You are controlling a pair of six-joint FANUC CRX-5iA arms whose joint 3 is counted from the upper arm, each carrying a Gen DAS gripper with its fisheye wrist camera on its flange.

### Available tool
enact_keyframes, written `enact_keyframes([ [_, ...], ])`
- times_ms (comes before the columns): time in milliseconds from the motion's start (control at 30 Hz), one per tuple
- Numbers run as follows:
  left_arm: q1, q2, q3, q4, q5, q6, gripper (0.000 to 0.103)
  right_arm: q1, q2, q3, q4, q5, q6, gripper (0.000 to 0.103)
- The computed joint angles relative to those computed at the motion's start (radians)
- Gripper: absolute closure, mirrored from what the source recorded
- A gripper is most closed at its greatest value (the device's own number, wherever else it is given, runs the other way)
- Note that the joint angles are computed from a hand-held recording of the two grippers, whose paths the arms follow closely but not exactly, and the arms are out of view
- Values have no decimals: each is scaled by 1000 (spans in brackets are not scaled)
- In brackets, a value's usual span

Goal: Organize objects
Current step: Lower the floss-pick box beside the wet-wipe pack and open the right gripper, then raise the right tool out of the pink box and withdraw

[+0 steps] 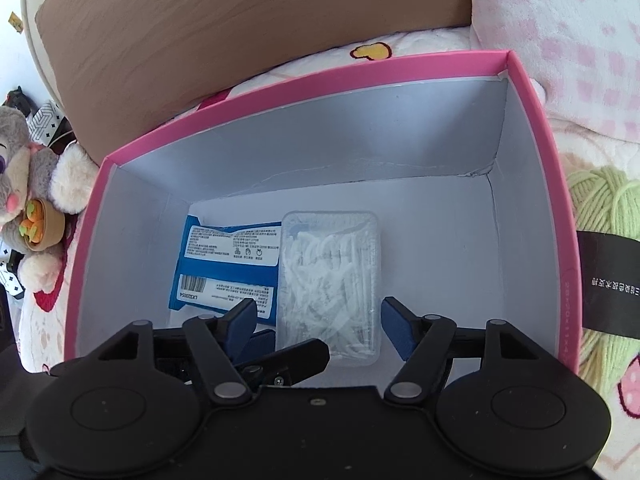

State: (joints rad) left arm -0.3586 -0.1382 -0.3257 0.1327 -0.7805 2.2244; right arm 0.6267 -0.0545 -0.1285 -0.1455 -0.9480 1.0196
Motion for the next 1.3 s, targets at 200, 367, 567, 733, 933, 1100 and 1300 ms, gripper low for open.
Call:
enact_keyframes([
  [200,2,-14,-24,16,47,8,70,31,-45,-58,93,84,23,46],
  [367,-11,10,8,-14,19,20,70,23,-38,-53,88,65,24,51],
  [567,-13,20,-1,32,33,-67,72,-3,-52,-34,3,14,21,56],
  [733,-26,26,17,-2,18,-29,73,0,-62,-43,-6,32,27,56],
  [933,-51,41,88,-136,-76,88,73,20,-59,-55,50,44,15,56],
  [1100,-60,34,99,-171,-100,121,73,48,-71,-73,118,64,6,56],
  [1300,-67,-2,90,-194,-106,163,73,93,-182,-166,252,135,-29,53],
])
